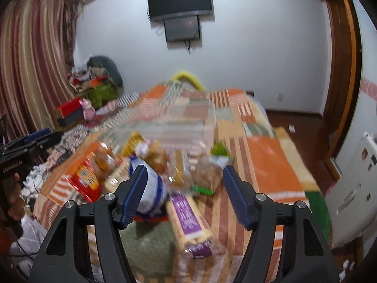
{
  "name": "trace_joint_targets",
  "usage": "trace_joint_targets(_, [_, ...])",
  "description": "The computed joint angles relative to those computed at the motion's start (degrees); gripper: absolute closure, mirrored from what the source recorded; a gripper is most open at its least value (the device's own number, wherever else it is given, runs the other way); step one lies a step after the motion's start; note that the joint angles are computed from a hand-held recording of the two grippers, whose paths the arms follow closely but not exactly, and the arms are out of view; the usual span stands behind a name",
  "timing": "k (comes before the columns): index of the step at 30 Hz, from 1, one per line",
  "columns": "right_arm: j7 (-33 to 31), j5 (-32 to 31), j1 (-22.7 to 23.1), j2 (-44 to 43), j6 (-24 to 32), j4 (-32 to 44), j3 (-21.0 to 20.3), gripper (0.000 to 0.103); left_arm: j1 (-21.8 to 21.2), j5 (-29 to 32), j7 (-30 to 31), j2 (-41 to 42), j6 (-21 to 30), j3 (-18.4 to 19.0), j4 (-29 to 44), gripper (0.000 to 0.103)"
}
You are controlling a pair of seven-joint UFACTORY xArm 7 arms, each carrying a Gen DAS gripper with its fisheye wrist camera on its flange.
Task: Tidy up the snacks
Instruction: 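Grasp the red chip bag with the left tool while the right tool grasps the purple coconut roll pack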
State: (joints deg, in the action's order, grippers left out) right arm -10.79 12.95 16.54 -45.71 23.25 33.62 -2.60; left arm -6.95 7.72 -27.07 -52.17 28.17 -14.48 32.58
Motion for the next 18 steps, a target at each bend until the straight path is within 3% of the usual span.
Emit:
trace_joint_targets(9, [-0.86,0.68,-0.97,4.76,7.82,1.59,-0.39,0.05,-1.41,-1.82,5.31,6.55,3.83,5.28,-1.75,0.038])
trace_joint_targets(15, [-2.15,2.93,-0.78,7.46,11.22,2.62,-0.93,0.054,-2.33,-3.41,7.08,9.85,5.66,5.43,-1.91,0.037])
trace_joint_targets(18, [-3.46,4.16,-0.48,8.23,11.63,3.12,-0.89,0.054,-2.19,-3.89,6.97,11.61,4.73,5.58,-1.84,0.026])
